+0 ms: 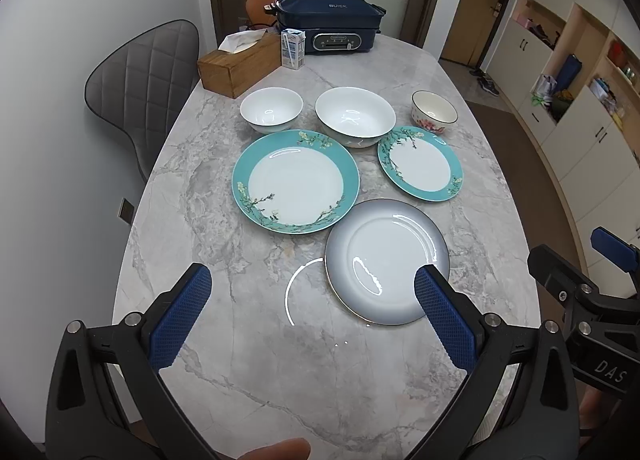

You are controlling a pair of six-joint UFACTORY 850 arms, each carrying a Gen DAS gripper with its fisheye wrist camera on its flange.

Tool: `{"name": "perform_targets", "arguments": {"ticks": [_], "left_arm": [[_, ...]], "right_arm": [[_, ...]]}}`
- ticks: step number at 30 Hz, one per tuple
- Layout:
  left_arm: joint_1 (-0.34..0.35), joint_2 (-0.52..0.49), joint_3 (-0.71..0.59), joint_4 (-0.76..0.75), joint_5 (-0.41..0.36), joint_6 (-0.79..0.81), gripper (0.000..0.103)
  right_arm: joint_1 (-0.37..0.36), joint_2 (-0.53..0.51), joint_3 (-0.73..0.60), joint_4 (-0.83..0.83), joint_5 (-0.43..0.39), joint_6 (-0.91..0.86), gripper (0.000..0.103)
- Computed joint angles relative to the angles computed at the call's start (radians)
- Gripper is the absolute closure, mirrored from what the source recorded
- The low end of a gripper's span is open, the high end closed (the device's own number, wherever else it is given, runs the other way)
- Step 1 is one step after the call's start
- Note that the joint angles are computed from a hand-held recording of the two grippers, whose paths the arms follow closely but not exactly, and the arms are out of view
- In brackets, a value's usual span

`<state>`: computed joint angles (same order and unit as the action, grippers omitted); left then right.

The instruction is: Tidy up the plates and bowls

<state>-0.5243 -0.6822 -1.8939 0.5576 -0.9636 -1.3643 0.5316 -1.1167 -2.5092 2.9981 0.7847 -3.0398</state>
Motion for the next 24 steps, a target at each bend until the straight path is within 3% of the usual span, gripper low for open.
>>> {"name": "perform_targets", "arguments": {"ticks": [24], "left_arm": [[0.006,0.005,0.017,-0.004,0.011,0.0,0.0]], "right_arm": [[0.0,-0.018,-0.03,0.003,0.013,-0.005,0.0]]}}
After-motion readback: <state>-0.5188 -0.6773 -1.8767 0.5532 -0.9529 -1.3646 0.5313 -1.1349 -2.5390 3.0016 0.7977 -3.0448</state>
